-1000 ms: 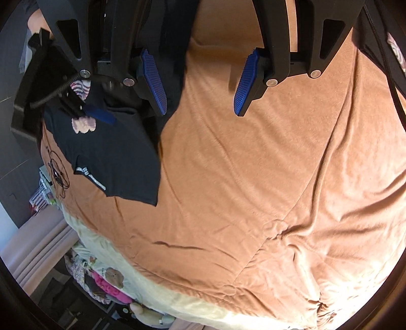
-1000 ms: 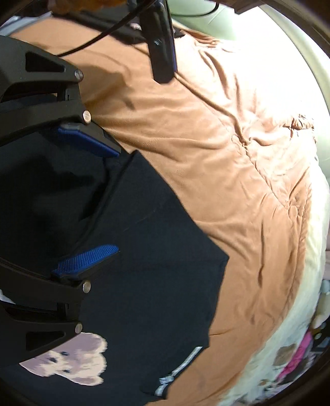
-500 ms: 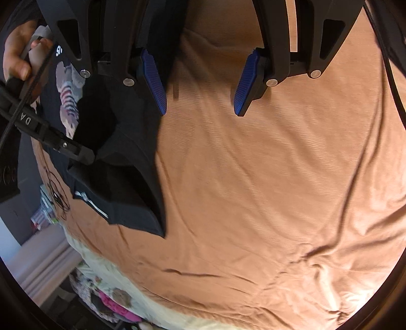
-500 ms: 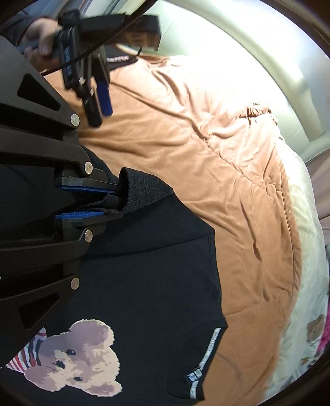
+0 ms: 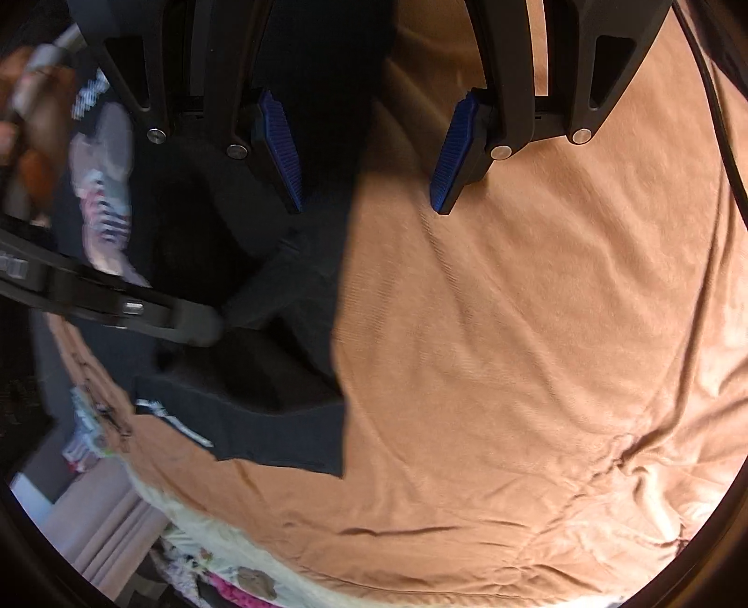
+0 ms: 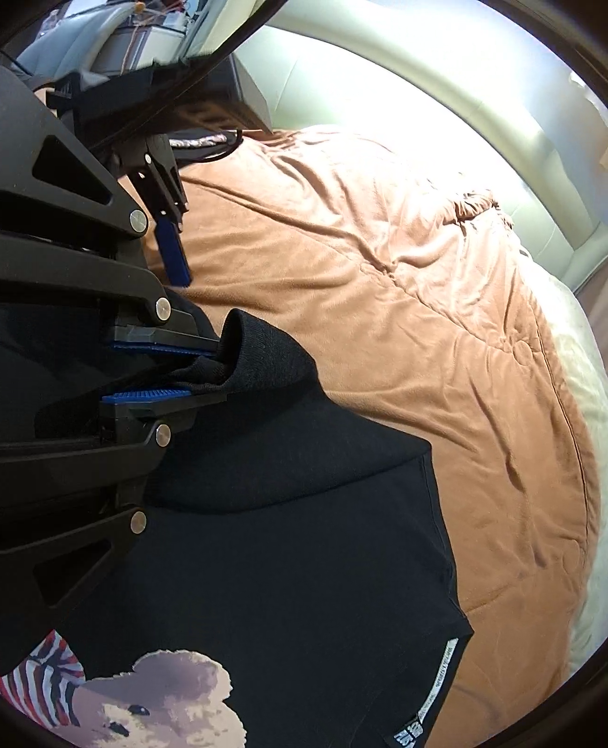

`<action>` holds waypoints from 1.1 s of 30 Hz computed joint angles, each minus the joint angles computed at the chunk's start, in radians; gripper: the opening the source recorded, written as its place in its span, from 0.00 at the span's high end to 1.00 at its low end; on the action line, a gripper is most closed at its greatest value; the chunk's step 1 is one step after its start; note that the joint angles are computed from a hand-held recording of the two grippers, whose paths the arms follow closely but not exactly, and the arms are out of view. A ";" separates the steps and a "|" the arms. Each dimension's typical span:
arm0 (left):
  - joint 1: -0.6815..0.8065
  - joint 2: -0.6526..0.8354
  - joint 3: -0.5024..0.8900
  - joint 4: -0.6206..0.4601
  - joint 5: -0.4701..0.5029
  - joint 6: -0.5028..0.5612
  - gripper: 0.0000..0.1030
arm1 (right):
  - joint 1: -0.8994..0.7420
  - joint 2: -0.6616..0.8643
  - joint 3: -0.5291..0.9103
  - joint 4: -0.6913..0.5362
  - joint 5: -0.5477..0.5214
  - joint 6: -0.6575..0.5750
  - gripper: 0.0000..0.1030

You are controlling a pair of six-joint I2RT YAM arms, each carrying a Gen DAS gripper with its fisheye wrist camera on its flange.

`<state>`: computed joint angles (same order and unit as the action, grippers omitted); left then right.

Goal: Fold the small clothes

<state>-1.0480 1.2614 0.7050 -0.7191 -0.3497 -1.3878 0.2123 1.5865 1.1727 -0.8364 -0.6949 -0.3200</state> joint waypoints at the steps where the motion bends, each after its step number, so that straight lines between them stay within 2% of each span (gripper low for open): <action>1: 0.006 0.001 -0.006 0.006 -0.004 -0.002 0.45 | -0.008 0.003 0.004 -0.006 -0.011 -0.005 0.92; 3: 0.012 -0.030 -0.040 0.036 -0.017 -0.010 0.48 | -0.027 -0.005 0.004 -0.006 -0.016 -0.015 0.92; 6: 0.021 -0.025 -0.038 0.000 -0.021 -0.015 0.67 | -0.069 -0.021 -0.004 -0.009 -0.039 -0.025 0.92; 8: 0.032 -0.069 -0.079 0.037 -0.007 -0.025 0.67 | -0.099 -0.045 -0.023 0.009 -0.030 -0.030 0.92; 9: 0.031 -0.075 -0.083 0.037 -0.009 -0.025 0.68 | -0.111 -0.050 -0.026 0.017 -0.019 -0.033 0.96; 15: 0.001 -0.042 -0.060 0.011 -0.028 -0.041 0.70 | -0.244 -0.058 -0.015 0.043 -0.006 -0.007 0.96; 21: 0.002 -0.041 -0.051 0.000 -0.027 -0.038 0.70 | -0.279 -0.001 -0.010 0.098 0.097 0.044 0.96; 23: 0.010 -0.037 -0.048 0.000 -0.019 -0.025 0.70 | -0.256 0.009 0.006 0.070 0.147 0.060 0.92; 24: 0.016 -0.027 -0.040 -0.002 -0.014 -0.016 0.70 | -0.255 0.008 0.006 0.063 0.156 0.063 0.87; 26: 0.028 -0.013 -0.027 -0.003 -0.005 -0.001 0.70 | -0.256 -0.016 -0.003 0.066 0.157 0.067 0.65; 27: 0.026 -0.016 -0.026 -0.010 -0.001 -0.005 0.70 | -0.265 -0.031 -0.016 0.070 0.148 0.062 0.38; 28: 0.024 -0.022 -0.025 -0.017 0.000 -0.008 0.70 | -0.276 -0.054 -0.035 0.077 0.137 0.062 0.30; 33: -0.037 -0.064 0.004 -0.102 -0.031 -0.074 0.70 | -0.350 -0.118 -0.079 0.031 0.069 0.007 0.30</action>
